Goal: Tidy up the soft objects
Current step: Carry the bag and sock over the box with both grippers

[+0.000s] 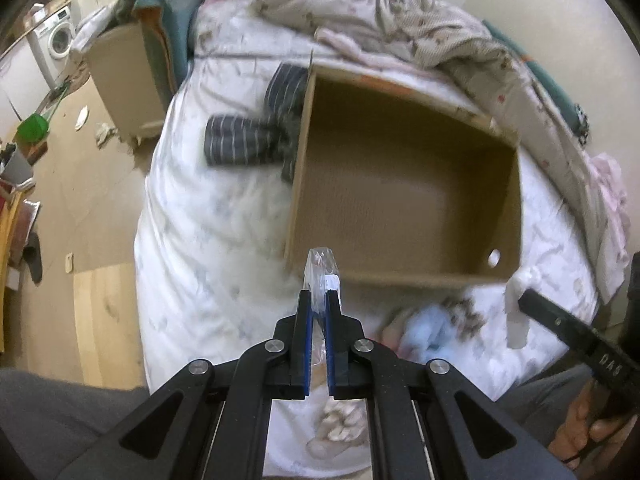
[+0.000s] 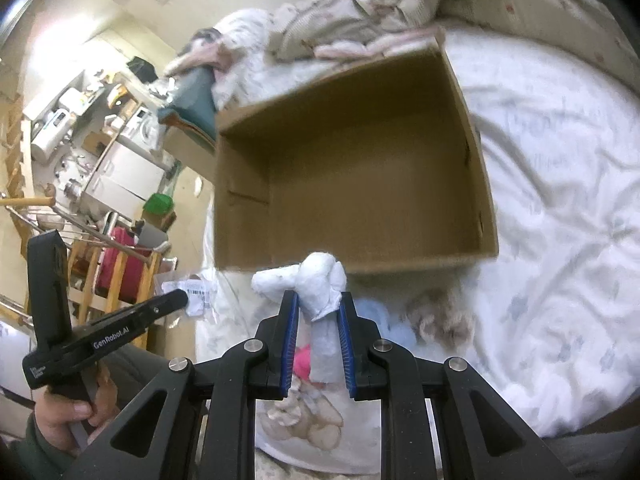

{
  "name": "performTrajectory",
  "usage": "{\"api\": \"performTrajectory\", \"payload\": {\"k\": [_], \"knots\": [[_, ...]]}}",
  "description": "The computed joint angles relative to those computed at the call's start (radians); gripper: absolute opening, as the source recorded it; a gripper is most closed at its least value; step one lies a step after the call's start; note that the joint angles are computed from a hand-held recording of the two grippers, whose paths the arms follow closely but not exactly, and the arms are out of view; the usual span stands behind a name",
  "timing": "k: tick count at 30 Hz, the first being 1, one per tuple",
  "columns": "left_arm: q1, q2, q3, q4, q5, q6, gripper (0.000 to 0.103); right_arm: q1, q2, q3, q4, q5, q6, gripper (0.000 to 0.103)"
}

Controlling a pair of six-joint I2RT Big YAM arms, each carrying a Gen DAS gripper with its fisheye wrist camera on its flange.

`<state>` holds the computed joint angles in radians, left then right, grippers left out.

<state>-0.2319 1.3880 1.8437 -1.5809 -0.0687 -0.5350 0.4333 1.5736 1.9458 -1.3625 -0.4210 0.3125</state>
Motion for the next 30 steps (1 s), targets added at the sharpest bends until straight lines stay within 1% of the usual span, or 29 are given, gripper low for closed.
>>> {"api": "performTrajectory", "payload": {"k": [3, 6, 8, 11, 14, 16, 19, 22, 26, 30], "knots": [[0.012, 0.062, 0.108, -0.01, -0.007, 0.032, 0.005, -0.008, 0.033, 0.063, 0.0, -0.004, 0.0, 0.021], [0.018, 0.131, 0.212, -0.018, -0.036, 0.078, 0.005, -0.012, 0.086, 0.15, -0.016, 0.011, -0.016, 0.021], [0.024, 0.172, 0.265, -0.022, -0.048, 0.099, 0.005, -0.017, 0.125, 0.204, -0.023, 0.023, -0.026, 0.021], [0.031, 0.217, 0.309, -0.014, -0.055, 0.116, 0.005, -0.023, 0.158, 0.239, -0.014, 0.04, -0.031, 0.021], [0.032, 0.232, 0.292, 0.015, -0.058, 0.123, 0.005, -0.024, 0.184, 0.242, -0.004, 0.058, -0.021, 0.021], [0.027, 0.23, 0.255, 0.048, -0.059, 0.129, 0.005, -0.028, 0.192, 0.223, 0.002, 0.051, -0.008, 0.021], [0.024, 0.222, 0.197, 0.092, -0.051, 0.133, 0.005, -0.024, 0.205, 0.211, -0.009, 0.081, -0.013, 0.021], [0.025, 0.225, 0.162, 0.108, -0.042, 0.13, 0.005, -0.023, 0.215, 0.207, -0.023, 0.089, -0.021, 0.021], [0.02, 0.227, 0.129, 0.131, -0.05, 0.133, 0.005, -0.018, 0.224, 0.202, -0.044, 0.101, -0.027, 0.021], [0.019, 0.227, 0.11, 0.139, -0.046, 0.139, 0.005, -0.011, 0.236, 0.214, -0.061, 0.114, -0.044, 0.021]]}}
